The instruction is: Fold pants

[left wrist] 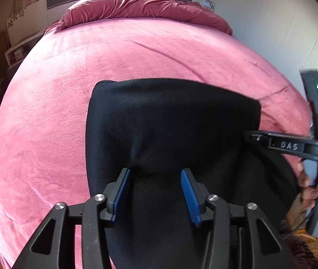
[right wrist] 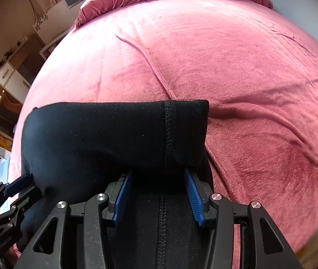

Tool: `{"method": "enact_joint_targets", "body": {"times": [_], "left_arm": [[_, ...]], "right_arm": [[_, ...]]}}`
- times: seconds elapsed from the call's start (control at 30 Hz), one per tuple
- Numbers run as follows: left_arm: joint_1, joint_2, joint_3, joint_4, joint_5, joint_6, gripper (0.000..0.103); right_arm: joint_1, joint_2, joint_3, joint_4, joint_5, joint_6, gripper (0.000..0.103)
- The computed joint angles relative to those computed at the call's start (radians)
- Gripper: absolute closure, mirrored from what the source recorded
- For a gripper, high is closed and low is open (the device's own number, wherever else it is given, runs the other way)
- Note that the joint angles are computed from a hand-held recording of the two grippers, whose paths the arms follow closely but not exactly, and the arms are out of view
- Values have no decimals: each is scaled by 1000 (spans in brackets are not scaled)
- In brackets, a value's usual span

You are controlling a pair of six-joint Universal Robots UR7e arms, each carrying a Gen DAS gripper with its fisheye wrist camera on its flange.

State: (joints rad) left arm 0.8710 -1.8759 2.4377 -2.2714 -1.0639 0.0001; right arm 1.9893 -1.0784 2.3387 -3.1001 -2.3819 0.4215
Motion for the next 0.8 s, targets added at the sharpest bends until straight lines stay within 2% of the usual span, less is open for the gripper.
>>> {"method": "enact_joint_targets", "body": {"times": [0.07,0.17,0.27,0.4,0.5,0.6,0.67,0.73,0.77,0.8], "left_arm": [[17,-27,-11,1,-33,-10,42],[68,-67,-36,-1,-67,-28,37],[150,-77,-73,0,-119,-23,29],[275,-37,-127,40,-249,14,27],[343,12,-152,71,-361,27,27],[356,53,-158,89,-391,19,29],[361,90,-165,111,-396,2,31],[364,103,-167,117,-402,-12,41],[370,104,-171,118,-419,-9,44],[374,102,-176,119,-437,2,54]], "right_arm": [[8,-19,23,-26,6,4,53],[24,-62,58,-51,3,24,36],[24,-119,110,-56,31,42,36],[-29,-171,177,-67,137,43,33],[-95,-179,237,-189,255,15,30],[-181,-179,273,-265,384,-18,28],[-226,-166,278,-293,448,-46,29],[-218,-152,267,-282,442,-57,37],[-205,-157,261,-264,436,-60,45],[-188,-168,255,-244,430,-56,54]]}}
